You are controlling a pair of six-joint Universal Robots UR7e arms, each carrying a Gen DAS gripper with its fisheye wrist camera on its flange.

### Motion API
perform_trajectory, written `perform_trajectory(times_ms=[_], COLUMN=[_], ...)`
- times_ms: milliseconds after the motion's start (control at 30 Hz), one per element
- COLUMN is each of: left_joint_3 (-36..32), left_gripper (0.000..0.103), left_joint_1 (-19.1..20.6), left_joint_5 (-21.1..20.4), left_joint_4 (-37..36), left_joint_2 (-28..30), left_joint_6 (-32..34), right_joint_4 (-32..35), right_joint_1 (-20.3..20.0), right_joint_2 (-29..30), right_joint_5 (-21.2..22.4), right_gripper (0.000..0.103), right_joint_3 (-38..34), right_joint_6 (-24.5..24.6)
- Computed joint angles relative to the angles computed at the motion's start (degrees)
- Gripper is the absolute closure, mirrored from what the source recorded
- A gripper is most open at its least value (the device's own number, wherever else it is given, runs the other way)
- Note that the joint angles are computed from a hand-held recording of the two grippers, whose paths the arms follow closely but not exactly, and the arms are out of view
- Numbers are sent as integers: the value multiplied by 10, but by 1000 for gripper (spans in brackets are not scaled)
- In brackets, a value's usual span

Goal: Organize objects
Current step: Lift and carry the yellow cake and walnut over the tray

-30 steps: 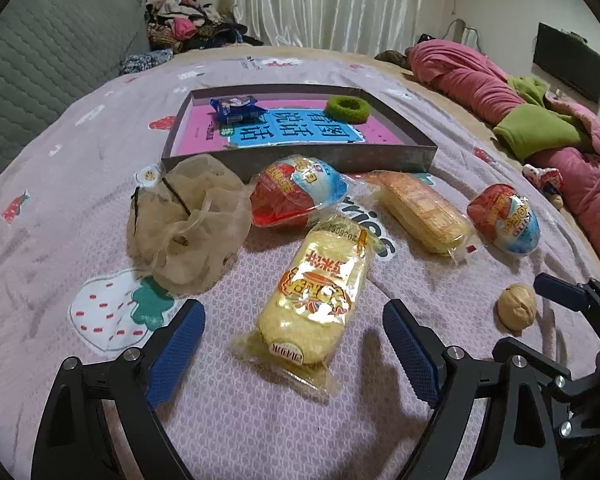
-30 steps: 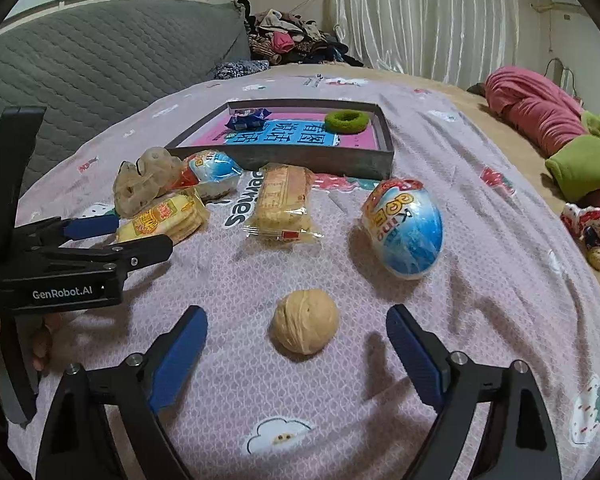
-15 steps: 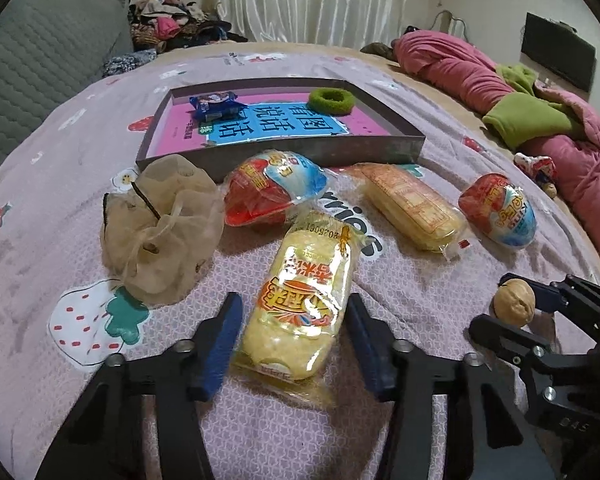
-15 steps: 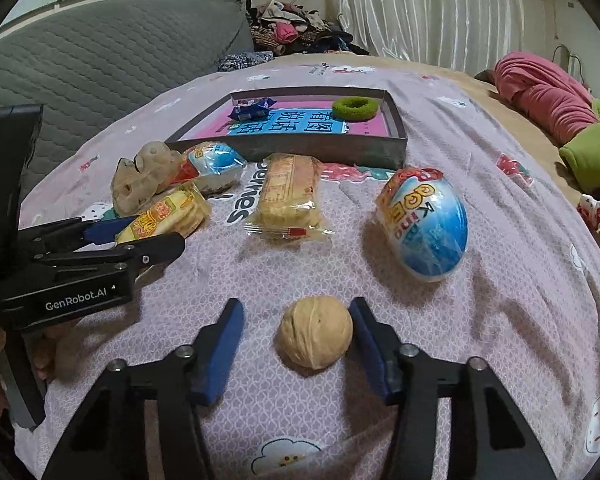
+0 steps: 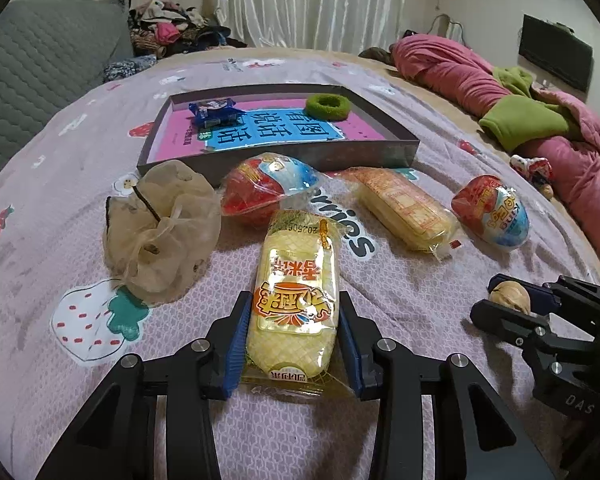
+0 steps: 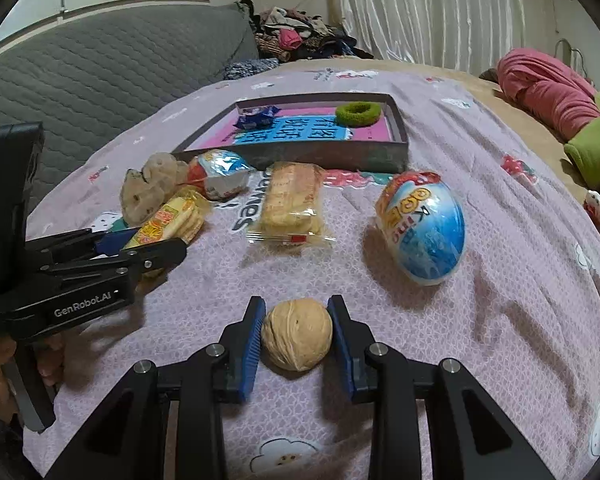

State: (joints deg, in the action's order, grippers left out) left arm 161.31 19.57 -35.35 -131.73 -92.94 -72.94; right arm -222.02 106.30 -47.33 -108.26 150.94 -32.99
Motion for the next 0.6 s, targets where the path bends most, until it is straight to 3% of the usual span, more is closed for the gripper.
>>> perform_trajectory(times_ms=[600], left_joint_3=[-13], left_gripper=[61], left_joint_1=[-131], left_joint_5=[-62], left_joint_4=[255], left_joint_2=[-65], left_joint_6=[-193], right_joint_4=[13], right_joint_1=[23], right_joint_2=[-5], right_joint_5=[20], right_gripper=[70], right_joint_3=[15], right_joint_6=[-9])
